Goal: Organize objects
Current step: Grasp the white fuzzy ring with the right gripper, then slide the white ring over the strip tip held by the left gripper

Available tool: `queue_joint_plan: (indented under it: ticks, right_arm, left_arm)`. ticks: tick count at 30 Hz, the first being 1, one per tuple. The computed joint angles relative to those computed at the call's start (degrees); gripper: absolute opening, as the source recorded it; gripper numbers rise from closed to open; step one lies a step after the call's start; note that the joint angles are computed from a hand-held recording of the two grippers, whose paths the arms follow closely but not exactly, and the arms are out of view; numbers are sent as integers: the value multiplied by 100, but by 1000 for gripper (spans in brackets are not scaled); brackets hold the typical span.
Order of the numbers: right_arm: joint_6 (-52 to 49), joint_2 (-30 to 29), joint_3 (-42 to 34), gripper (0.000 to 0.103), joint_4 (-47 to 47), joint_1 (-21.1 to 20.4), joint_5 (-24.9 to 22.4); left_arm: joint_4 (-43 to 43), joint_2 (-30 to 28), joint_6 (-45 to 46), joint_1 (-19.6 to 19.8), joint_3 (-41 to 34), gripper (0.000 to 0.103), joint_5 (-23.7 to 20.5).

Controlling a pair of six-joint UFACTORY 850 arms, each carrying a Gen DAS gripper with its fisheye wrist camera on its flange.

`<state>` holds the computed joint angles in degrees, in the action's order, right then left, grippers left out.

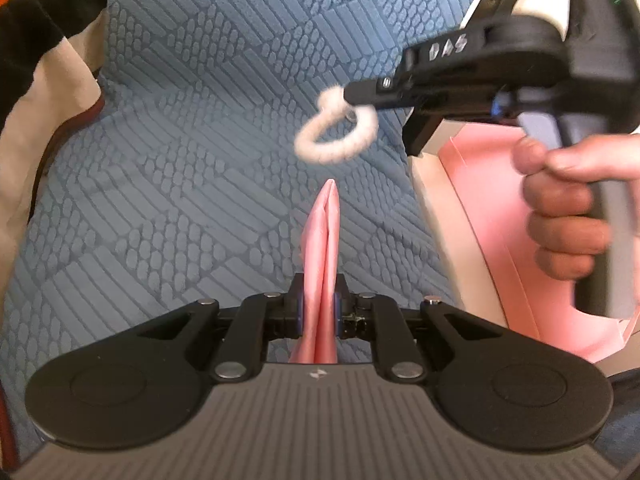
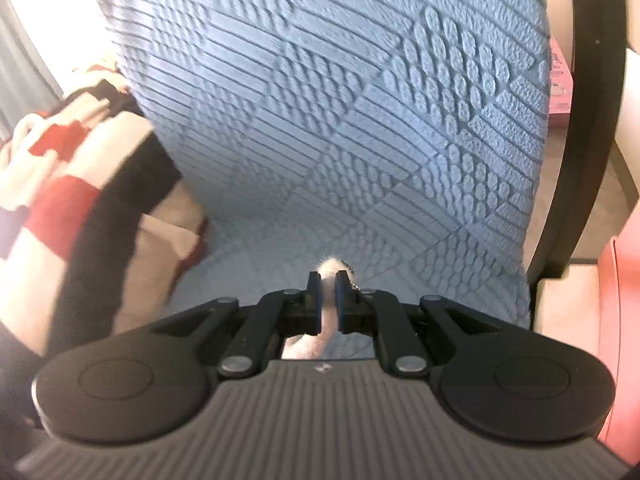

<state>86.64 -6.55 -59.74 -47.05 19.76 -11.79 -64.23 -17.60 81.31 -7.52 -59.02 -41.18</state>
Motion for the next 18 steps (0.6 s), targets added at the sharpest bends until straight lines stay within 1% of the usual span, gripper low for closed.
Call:
queue_joint_plan:
  ticks: [5, 6, 8, 10, 13, 15, 16, 17, 18]
  right_arm:
    - [1360, 131, 79, 10, -742, 250, 172]
    - [1447, 149, 98, 10, -711, 315, 146]
    - [1104, 140, 102, 10, -197, 416, -4]
    - [830, 155, 117, 10, 231, 555, -315]
    - [991, 208, 178, 10, 297, 752, -818]
    - [1348, 196, 218, 12, 268, 803, -932]
    - [1405, 197, 244, 12, 430, 800, -962]
    - [1448, 230, 303, 12, 614, 772, -946]
    - [1501, 261, 381, 12, 849, 719, -823]
  left_arm:
    - [-82, 125, 162, -98, 157, 16, 183]
    - [-114, 151, 211, -102, 185, 16, 199]
    - [-161, 197, 288, -115, 230, 16, 267]
    - [-182, 219, 351, -130, 257, 16, 351]
    - [-171, 244, 393, -142, 292, 16, 413]
    - [-197, 294, 514, -171, 345, 16, 501]
    - [-243, 335, 644, -195, 391, 16, 576]
    - [-315, 384, 797, -226, 451, 16, 690]
    - [-377, 429, 932, -251, 508, 16, 794]
